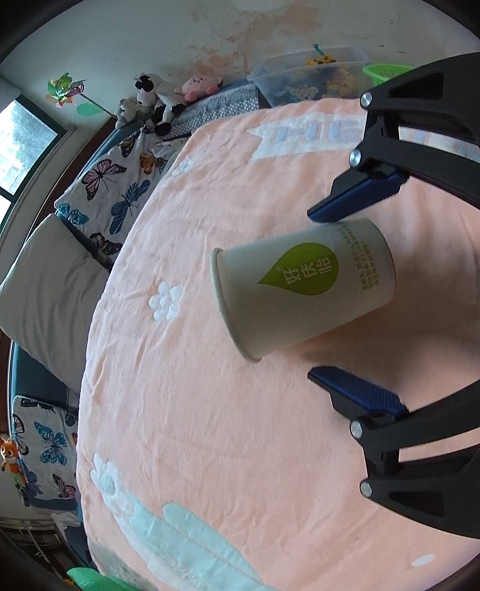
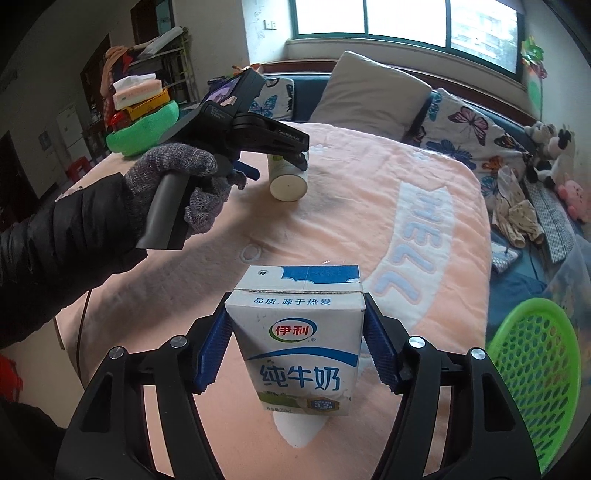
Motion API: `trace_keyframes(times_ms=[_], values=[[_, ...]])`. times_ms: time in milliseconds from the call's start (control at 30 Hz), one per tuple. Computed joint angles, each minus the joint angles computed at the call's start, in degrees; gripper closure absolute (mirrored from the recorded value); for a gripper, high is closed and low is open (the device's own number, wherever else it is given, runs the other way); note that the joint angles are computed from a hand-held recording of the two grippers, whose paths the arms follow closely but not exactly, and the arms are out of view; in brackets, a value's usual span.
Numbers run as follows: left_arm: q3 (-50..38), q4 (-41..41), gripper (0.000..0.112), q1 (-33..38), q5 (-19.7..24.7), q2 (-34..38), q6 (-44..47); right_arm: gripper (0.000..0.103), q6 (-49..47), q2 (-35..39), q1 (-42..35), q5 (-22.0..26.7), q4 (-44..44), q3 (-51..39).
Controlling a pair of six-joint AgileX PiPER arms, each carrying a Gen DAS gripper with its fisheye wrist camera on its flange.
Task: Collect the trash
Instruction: 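Grasp the milk carton with the right gripper while the left grasps the white paper cup, then carry the milk carton and paper cup over the green basket with both grippers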
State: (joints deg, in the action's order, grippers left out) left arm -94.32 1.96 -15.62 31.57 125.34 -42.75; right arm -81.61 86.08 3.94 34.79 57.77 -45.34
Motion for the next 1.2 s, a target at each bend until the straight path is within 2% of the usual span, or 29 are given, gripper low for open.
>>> trace_keyframes(times_ms=[33,67,167,467,867,1200], values=[[0.2,-2.0,0.05,0.1,-1.0,0.0,1.7,0.036,-0.1,-0.1,-0.5,0.2,0.2,0.2],[0.3,-3.0,0.052,0.0,-1.6,0.1,2.5,0.036,-0.1,-0.4,-0.7,0.2,0.2,0.4],[0.0,0.4,0.053,-1.0,-1.2,0.0,0.1,0.036,-0.9,-1.0,-1.8,0.5,1.3,1.2],[8.4,3.5,0.054,-4.2,-3.9,-6.7,-0.4,0.037,-2.5,-4.3,-8.0,3.1,4.3,3.3],[18.4,8.3,0.054,-13.6,-6.9,-16.3,-4.3,0.037,-3.0,-8.1,-22.8,7.3,5.6,4.4],[14.9,10.3,0.054,-21.1,-4.6,-16.6,-5.7,0.036,-6.0,-3.3,-33.0,2.2,8.9,2.5]])
